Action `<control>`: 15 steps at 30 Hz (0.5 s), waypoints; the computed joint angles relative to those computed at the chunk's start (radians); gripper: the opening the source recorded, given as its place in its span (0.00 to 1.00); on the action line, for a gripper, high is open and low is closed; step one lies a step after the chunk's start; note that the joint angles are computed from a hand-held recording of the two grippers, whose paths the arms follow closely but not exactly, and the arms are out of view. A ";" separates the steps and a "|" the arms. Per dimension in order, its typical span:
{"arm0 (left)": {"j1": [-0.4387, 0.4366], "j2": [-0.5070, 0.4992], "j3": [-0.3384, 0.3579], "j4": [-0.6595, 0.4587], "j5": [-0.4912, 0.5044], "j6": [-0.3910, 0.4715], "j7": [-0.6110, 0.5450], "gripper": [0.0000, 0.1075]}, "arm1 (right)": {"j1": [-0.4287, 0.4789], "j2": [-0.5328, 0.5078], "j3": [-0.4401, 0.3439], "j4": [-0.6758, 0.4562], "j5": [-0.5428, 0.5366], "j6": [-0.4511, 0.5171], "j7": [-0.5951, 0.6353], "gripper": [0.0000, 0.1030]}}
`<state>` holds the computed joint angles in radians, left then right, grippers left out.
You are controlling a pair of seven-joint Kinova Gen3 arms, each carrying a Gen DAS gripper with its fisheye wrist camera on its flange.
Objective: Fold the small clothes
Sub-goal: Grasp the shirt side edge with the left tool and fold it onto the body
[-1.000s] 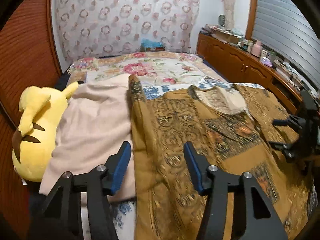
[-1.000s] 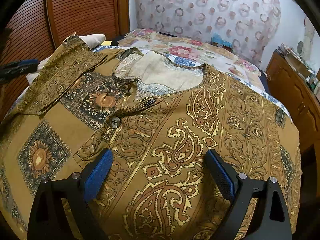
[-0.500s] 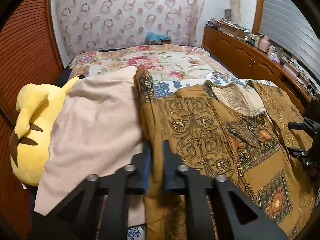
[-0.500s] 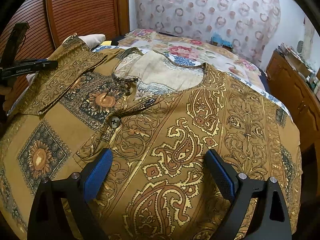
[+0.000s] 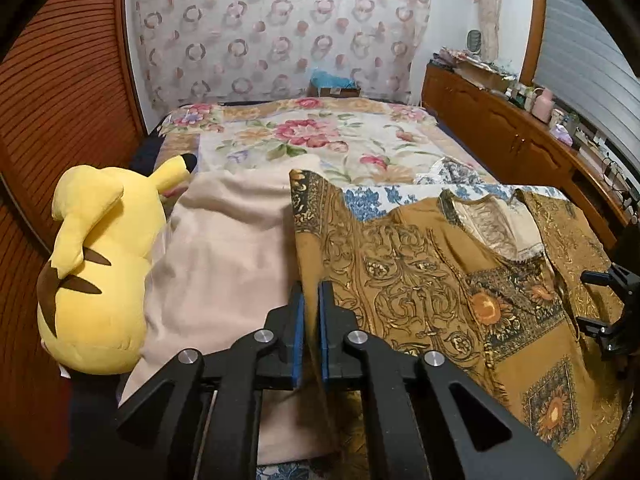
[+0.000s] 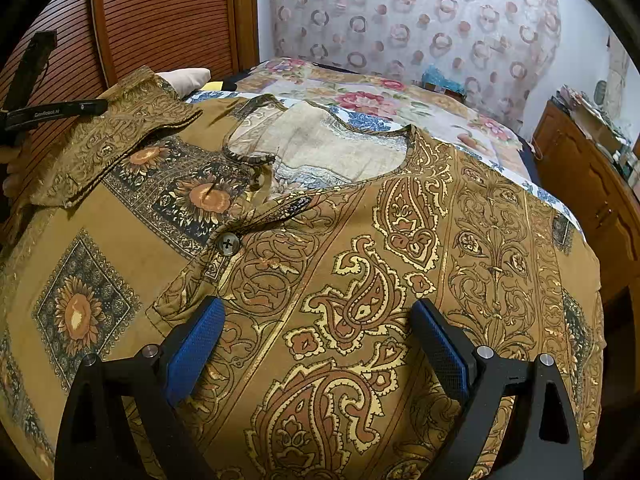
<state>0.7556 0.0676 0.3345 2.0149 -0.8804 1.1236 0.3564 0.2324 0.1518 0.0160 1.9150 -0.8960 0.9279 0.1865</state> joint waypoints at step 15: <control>0.280 0.125 0.061 -0.094 -0.179 0.277 0.263 0.72 | 0.003 0.005 -0.001 -0.006 0.002 0.007 -0.002 0.92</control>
<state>1.0351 0.1926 0.3950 1.9207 -1.0598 1.4003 0.6194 0.2357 0.1569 0.0154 1.9094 -0.8943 0.9349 0.1843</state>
